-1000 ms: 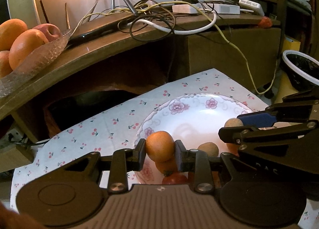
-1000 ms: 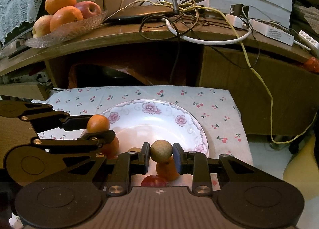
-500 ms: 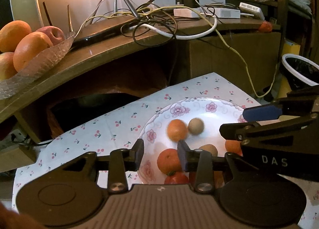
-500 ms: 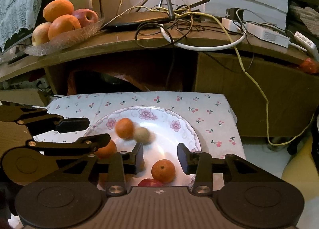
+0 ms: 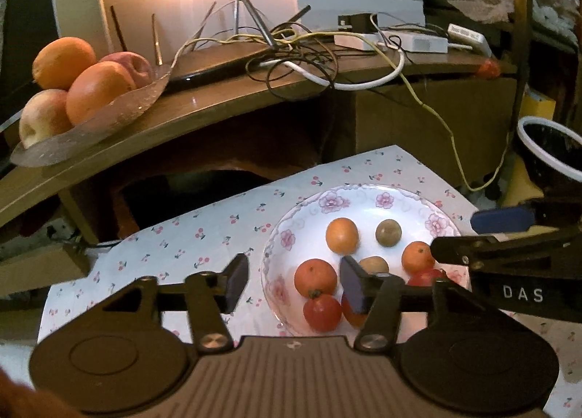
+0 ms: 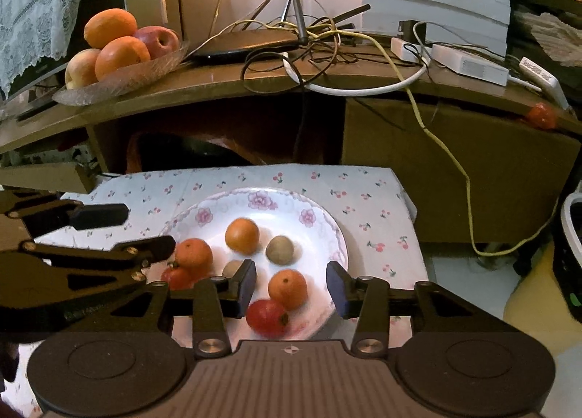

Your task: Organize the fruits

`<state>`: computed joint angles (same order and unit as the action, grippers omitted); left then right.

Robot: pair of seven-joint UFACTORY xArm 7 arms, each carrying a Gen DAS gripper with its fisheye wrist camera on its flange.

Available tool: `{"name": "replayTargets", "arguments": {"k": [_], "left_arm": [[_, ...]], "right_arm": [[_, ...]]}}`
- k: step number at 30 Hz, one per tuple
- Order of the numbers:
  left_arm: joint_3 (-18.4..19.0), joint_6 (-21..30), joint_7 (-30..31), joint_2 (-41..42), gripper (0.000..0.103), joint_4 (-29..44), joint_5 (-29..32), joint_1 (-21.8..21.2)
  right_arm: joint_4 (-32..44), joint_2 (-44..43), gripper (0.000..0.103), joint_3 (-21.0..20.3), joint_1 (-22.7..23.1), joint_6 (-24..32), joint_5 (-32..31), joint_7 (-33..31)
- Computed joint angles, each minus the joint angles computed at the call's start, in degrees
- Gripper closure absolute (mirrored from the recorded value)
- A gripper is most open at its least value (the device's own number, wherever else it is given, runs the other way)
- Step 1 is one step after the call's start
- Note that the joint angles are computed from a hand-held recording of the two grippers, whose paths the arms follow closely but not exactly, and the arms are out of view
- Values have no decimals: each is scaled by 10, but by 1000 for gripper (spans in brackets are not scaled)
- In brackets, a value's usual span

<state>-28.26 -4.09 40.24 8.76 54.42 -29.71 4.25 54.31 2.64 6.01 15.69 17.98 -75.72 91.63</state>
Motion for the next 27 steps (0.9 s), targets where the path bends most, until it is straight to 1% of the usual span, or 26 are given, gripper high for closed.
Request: {"name": "replayTargets", "arguments": {"k": [1, 3, 4, 6, 7, 8, 9, 11, 12, 14, 16, 18, 21, 22, 23, 24, 26, 27], "left_arm": [[-1, -4, -2, -6, 34, -6, -3, 1], [19, -14, -20, -18, 21, -21, 8, -17], [28, -20, -30, -23, 19, -27, 16, -24], [17, -32, -40, -32, 14, -41, 22, -12], [-8, -31, -37, -37, 14, -46, 15, 13], [-46, -28, -20, -42, 13, -48, -8, 49], [-77, -25, 11, -47, 12, -50, -45, 76], [-111, -27, 69, -57, 9, -54, -113, 100], [-111, -29, 83, -64, 8, -59, -129, 98], [-97, -35, 83, -76, 2, -72, -136, 83], [-91, -38, 121, -85, 1, -76, -186, 72], [-77, -36, 116, -93, 0, -82, -191, 59], [-46, -28, 152, -105, 0, -85, -251, 25], [-39, -27, 150, -110, 0, -90, -253, 17], [-41, -29, 126, -118, 0, -101, -232, 21], [-53, -31, 92, -125, 0, -113, -197, 37], [-102, -34, 20, -141, 0, -135, -127, 93], [-134, -34, -12, -150, 0, -145, -98, 130]], "right_arm": [[-5, -4, 59, 1, 0, 1, 7, -3], [-14, -14, 58, 3, 1, 4, 14, 0], [-18, -18, 58, 5, 0, 5, 17, 2], [-25, -27, 58, 9, 0, 5, 16, 12], [-29, -31, 58, 12, 0, 6, 15, 16], [-31, -34, 58, 15, 0, 8, 15, 19], [-34, -38, 57, 18, 0, 9, 14, 22], [-40, -44, 57, 23, 0, 10, 16, 27], [-43, -47, 57, 25, 0, 10, 17, 29], [-51, -57, 55, 30, -1, 12, 21, 31], [-62, -69, 52, 36, -2, 15, 22, 35], [-73, -81, 52, 42, -3, 18, 27, 38], [-87, -94, 52, 52, -5, 20, 41, 37], [-90, -96, 52, 56, -5, 22, 45, 35], [-93, -99, 52, 60, -5, 24, 49, 32], [-95, -100, 52, 63, -5, 25, 52, 32], [-100, -105, 52, 68, -5, 27, 58, 32], [-102, -108, 51, 71, -5, 29, 62, 32]]}}
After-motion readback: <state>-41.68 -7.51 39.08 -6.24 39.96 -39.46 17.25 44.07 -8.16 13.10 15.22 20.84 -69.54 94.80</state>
